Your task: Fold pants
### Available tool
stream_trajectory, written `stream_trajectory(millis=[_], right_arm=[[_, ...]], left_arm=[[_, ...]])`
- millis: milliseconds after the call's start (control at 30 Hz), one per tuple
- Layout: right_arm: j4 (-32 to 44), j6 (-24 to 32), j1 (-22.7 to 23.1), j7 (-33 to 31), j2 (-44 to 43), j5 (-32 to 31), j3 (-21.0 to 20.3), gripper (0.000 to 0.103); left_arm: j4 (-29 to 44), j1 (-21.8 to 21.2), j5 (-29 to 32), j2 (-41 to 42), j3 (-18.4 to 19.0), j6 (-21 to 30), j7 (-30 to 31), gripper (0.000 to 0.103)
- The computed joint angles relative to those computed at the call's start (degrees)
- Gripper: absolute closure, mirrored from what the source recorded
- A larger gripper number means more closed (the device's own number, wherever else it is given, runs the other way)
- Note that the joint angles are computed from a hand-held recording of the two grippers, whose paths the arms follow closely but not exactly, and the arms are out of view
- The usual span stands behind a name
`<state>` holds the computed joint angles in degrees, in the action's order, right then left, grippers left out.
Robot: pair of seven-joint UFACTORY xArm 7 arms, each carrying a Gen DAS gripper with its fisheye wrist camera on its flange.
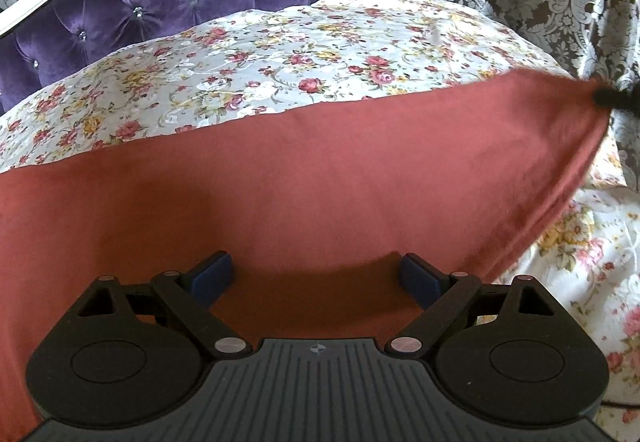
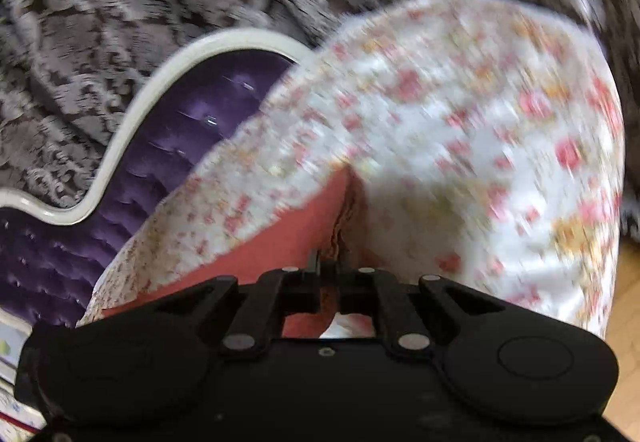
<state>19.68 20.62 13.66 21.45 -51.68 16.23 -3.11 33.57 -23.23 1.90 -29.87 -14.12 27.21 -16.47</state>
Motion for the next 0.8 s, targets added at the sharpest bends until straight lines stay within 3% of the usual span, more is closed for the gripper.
stream_trajectory(millis=[200,300,433,567,667,800], right_arm=[[8.59,-1.67,2.44,-0.98,5.35,-2.27,3.8,0.095],[11.23,-1.81,3.34,-1.3,7.44,-3.03,4.8,0.095],[13.36,-1.57,3.76,-0.42,9.32,-3.45,6.05,0.095],[16.45,-1.23,4.4,0.24,11.95,-4.22,7.6,0.095],[18.89,-1.96,5.73,0.01,14.39,-4.81,8.93,0.095],[23.72,-5.7,10.34,-1.26,20.4,-4.02,10.27,0.095]], left_arm=[[-0.64,-1.13,-1.84,-1.51,1.95,-0.41,2.14,0.013],[1.55,3.96,1.09,0.46,0.28,-2.97,-0.92,0.013],[7.14,7.63,3.35,7.81,0.34,-2.63,-3.53,0.013],[8.41,7.91,7.52,12.08,-0.12,-3.76,-3.46,0.009],[7.09,4.87,2.3,10.44,3.87,-4.39,0.32,0.011],[1.54,6.29,-2.1,2.12,7.53,-4.34,1.14,0.011]])
